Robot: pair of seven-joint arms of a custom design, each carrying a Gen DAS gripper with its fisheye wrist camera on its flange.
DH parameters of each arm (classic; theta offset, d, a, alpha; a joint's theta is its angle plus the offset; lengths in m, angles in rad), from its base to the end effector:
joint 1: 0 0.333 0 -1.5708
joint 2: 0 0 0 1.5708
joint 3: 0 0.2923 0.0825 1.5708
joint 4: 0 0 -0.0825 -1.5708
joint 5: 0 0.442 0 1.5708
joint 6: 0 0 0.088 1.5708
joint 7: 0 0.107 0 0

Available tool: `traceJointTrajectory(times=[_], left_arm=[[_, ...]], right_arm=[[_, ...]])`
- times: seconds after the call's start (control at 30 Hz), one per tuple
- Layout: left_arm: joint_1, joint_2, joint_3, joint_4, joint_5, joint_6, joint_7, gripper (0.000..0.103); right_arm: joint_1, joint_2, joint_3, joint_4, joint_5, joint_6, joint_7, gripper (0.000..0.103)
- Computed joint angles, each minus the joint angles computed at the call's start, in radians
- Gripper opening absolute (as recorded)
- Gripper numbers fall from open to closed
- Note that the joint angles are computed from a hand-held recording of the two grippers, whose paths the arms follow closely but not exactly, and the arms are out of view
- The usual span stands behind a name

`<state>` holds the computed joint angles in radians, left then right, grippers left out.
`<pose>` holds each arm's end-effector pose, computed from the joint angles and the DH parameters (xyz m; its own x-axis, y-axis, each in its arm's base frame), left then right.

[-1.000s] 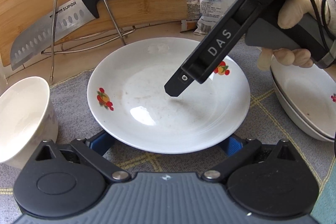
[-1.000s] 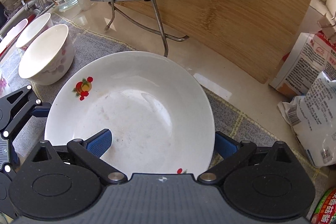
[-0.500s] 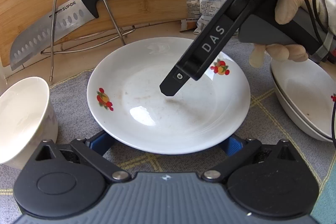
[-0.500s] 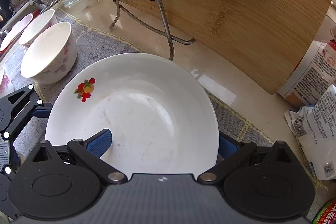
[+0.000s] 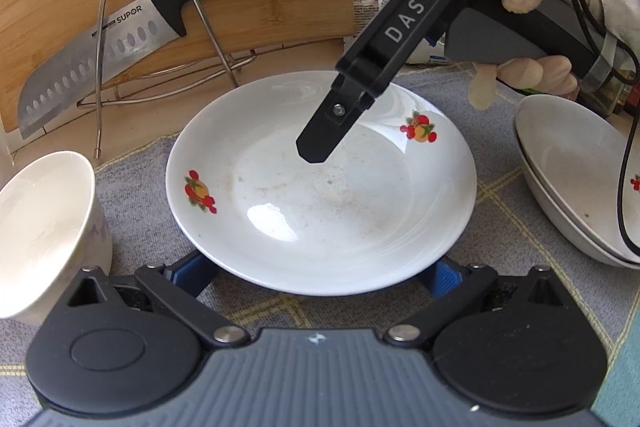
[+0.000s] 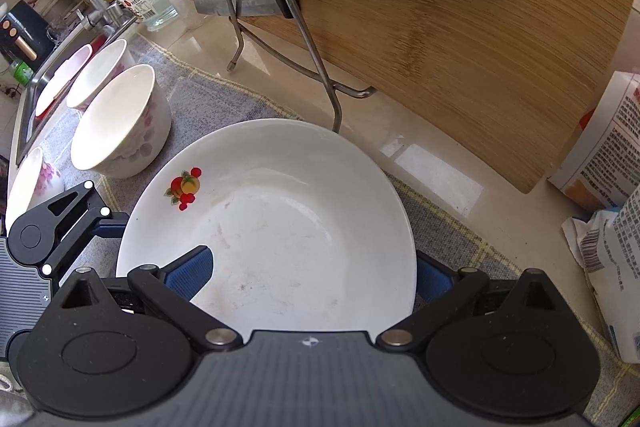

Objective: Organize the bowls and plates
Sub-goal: 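Lift and carry the fruit-decal plate toward the plate stack with the right gripper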

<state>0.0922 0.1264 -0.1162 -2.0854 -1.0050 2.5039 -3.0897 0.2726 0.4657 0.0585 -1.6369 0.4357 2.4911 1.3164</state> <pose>0.6354 -0.0087 0.3351 -0.7747 -0.6321 -0.0155 -0.4524 0.5712 -0.6849 0.7110 0.2370 0.3384 0.3203 -0.8992 -0.2980 -0.8993 -0.1897 -0.3941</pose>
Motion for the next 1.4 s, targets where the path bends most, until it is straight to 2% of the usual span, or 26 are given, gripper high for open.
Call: traceJointTrajectory(times=[0.53, 1.4], left_arm=[[0.012, 0.008, 0.006, 0.021, 0.005, -0.050, 0.031, 0.102], [0.013, 0.005, 0.005, 0.019, 0.004, -0.051, 0.030, 0.102]], right_arm=[[-0.021, 0.034, 0.012, 0.060, 0.041, -0.058, -0.057, 0.103], [-0.024, 0.049, 0.010, 0.089, 0.043, -0.086, -0.046, 0.103]])
